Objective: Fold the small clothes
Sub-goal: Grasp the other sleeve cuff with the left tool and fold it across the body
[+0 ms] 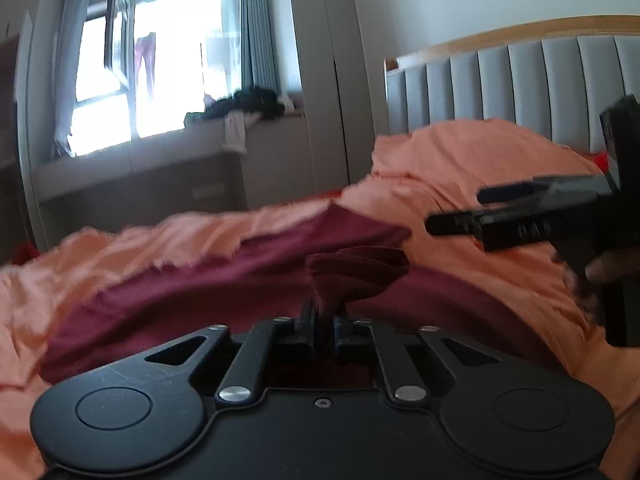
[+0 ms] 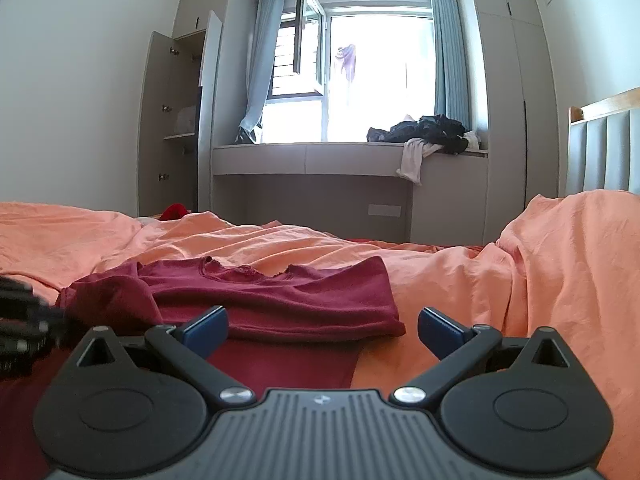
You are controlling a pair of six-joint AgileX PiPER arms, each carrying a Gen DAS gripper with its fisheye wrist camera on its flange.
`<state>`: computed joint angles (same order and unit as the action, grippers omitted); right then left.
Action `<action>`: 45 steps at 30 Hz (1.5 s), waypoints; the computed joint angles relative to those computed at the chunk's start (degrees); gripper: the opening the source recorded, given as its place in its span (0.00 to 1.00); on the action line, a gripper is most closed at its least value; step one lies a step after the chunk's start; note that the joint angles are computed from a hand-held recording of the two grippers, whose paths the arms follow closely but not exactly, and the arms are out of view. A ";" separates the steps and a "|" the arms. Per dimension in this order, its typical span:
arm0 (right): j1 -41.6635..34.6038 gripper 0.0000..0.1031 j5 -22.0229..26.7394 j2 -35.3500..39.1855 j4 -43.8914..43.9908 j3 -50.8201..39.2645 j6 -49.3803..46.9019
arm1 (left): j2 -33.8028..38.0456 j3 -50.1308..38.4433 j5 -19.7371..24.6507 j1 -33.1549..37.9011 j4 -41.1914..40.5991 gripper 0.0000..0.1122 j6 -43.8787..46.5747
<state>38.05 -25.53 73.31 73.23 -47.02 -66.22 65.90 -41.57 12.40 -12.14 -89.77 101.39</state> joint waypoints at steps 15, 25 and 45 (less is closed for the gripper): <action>-0.04 1.00 8.01 2.74 -7.14 -1.40 4.41 | -3.71 -4.96 21.50 18.77 28.43 0.69 -32.16; 1.92 1.00 9.78 5.40 -2.73 -2.47 -0.69 | 9.53 -22.25 10.02 24.40 65.80 0.83 -73.99; 0.47 1.00 12.74 8.30 -4.10 -4.50 0.22 | 38.27 -53.73 26.03 34.23 62.02 0.03 -82.29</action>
<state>38.53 -12.79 81.62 69.13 -51.52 -66.00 104.18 -95.30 38.42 22.08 -27.75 19.10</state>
